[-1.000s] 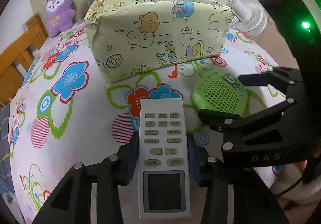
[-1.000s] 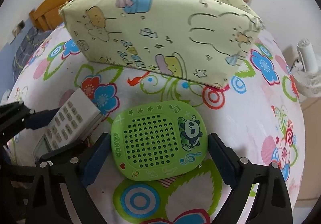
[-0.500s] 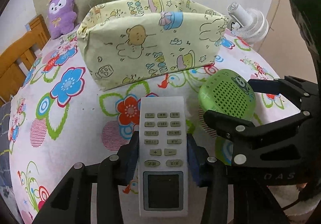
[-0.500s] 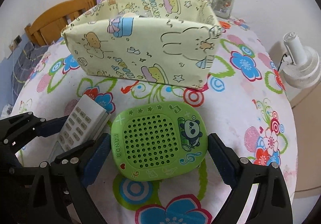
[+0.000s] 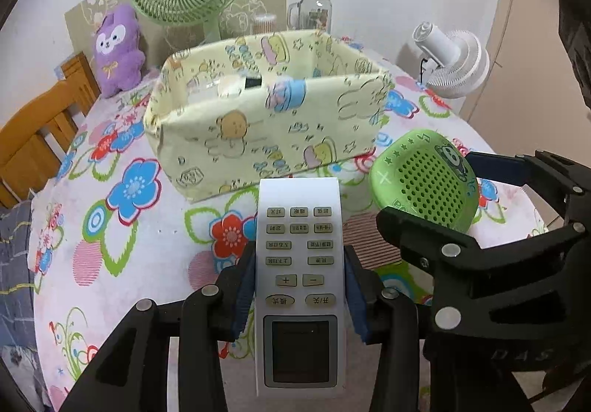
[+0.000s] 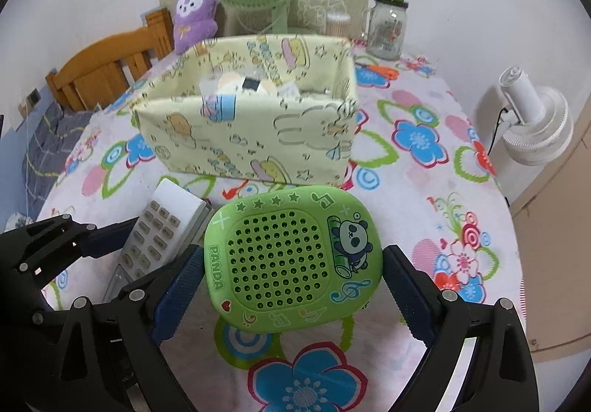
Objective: Organize rigid objects
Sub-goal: 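Lift the remote with left tool while right tool lifts the soap dish over the basket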
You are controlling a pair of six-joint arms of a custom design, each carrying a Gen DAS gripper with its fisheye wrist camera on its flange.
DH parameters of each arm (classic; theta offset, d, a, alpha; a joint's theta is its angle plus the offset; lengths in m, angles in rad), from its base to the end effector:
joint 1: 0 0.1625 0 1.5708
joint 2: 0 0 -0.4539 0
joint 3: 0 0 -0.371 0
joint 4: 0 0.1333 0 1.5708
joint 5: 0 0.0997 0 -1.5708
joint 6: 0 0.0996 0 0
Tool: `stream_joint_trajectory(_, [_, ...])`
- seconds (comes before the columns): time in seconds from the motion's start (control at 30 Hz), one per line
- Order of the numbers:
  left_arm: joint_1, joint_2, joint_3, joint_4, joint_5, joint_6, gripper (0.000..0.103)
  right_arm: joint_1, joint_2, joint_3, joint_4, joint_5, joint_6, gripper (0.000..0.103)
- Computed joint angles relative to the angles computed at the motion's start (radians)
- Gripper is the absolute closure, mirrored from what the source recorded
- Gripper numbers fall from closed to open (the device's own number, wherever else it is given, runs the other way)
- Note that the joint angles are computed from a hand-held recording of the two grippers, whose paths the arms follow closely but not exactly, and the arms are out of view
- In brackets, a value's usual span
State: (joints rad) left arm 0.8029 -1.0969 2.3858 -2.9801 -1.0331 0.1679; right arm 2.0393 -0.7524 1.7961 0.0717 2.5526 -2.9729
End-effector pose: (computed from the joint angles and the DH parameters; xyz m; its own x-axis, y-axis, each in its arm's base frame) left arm -0.1589 -0.4299 0.1371 -0.5361 0.6639 -0.5214 0.7903 0.6118 -0.0335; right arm 0.2495 -0.3812 0.0585 -0.7195 0.2089 0.6623 -0.2888 0.7773 -0.5590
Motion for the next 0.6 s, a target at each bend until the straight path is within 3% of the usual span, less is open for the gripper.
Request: stream_joint_trajectory(0.6, [-0.087, -0.063, 0.012, -0.016, 0.039, -0.031, 0.058, 0.096, -0.063, 0.015, -0.051, 0.077, -0.032, 0.008])
